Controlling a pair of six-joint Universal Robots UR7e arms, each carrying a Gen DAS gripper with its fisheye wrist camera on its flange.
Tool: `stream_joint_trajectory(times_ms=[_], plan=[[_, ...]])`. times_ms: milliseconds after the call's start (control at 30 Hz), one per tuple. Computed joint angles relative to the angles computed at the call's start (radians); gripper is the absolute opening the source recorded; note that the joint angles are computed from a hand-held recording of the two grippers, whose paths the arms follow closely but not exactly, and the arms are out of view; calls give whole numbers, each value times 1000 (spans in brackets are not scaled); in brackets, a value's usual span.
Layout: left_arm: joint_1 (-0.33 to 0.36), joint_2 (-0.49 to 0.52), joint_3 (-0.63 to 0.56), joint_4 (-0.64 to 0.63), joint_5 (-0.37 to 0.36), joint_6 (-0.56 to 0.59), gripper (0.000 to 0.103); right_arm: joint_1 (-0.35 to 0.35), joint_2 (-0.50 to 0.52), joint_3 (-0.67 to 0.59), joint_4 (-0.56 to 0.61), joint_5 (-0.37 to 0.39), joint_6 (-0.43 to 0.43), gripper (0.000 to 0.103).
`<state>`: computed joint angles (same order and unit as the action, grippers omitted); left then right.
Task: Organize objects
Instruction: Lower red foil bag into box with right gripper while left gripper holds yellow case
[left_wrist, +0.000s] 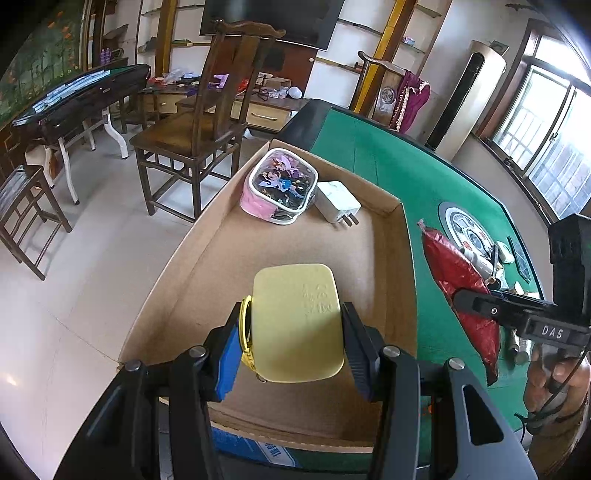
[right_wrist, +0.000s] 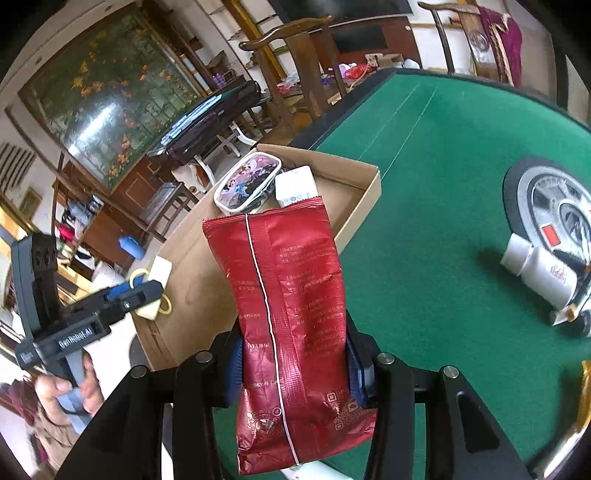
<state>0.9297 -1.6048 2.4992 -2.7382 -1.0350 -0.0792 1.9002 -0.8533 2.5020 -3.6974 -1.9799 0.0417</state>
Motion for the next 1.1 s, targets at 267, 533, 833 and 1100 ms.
stream_joint_trajectory(times_ms=[267, 533, 833, 1100], plan=[[21, 34, -34, -6, 4, 34, 49, -39, 3, -22, -11, 120, 111, 49], [39, 73, -67, -16, 15, 66, 49, -83, 88, -71, -110, 263, 256, 50], [54, 69, -73, -36, 10, 90, 49, -114, 246, -135, -356, 305, 447, 50], [59, 123, -108, -40, 34, 128, 49, -78, 313, -195, -404, 130, 553, 50]])
